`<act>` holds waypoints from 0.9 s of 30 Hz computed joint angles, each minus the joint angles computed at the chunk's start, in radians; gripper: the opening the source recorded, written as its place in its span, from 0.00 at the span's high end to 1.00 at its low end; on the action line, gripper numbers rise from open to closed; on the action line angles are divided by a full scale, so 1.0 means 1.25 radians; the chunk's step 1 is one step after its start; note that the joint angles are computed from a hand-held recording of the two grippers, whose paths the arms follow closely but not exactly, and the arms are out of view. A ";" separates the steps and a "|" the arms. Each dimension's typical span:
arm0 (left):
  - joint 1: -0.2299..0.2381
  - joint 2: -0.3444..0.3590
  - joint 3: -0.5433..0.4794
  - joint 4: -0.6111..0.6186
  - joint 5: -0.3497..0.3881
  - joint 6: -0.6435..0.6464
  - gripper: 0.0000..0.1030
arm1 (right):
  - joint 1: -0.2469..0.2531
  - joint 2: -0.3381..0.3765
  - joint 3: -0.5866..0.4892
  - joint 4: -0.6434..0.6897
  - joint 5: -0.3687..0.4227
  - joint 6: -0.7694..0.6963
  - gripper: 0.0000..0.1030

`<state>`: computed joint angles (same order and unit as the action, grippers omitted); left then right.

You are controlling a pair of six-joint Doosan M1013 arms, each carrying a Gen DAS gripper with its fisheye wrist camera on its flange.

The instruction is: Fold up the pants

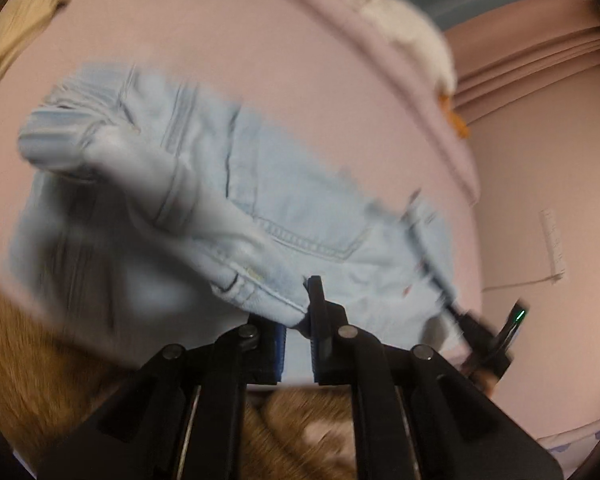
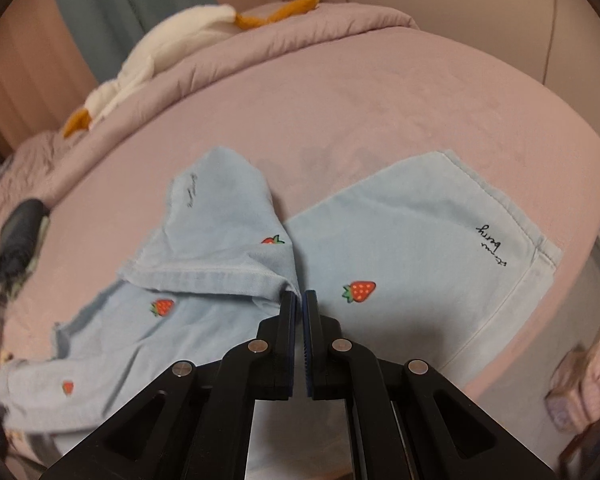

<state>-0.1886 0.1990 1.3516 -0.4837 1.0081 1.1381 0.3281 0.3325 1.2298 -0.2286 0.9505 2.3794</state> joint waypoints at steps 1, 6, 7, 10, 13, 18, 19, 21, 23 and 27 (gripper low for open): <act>-0.003 0.001 0.010 0.008 0.017 -0.012 0.91 | 0.001 0.006 -0.008 -0.003 0.018 -0.012 0.97; 0.005 0.010 0.038 -0.026 0.046 -0.052 0.89 | 0.021 0.038 -0.055 -0.072 0.106 -0.069 0.97; 0.005 0.010 0.037 -0.023 0.046 -0.051 0.87 | 0.025 0.047 -0.069 -0.084 0.129 -0.082 0.97; 0.000 0.000 0.038 0.002 0.037 -0.050 0.82 | 0.043 0.077 -0.115 -0.142 0.201 -0.119 0.82; 0.004 -0.004 0.041 0.010 0.030 -0.045 0.78 | 0.074 0.102 -0.150 -0.266 0.254 -0.149 0.58; 0.007 -0.015 0.046 0.075 0.009 -0.085 0.53 | 0.102 0.128 -0.189 -0.325 0.260 -0.251 0.56; 0.007 -0.018 0.049 0.091 -0.006 -0.093 0.48 | 0.105 0.131 -0.195 -0.327 0.258 -0.265 0.56; 0.007 -0.021 0.054 0.118 -0.034 -0.105 0.43 | 0.113 0.142 -0.209 -0.331 0.245 -0.304 0.56; 0.013 -0.016 0.054 0.104 -0.041 -0.100 0.43 | 0.119 0.159 -0.230 -0.340 0.240 -0.339 0.56; 0.021 -0.017 0.064 0.083 -0.056 -0.098 0.43 | 0.112 0.183 -0.271 -0.279 0.228 -0.386 0.56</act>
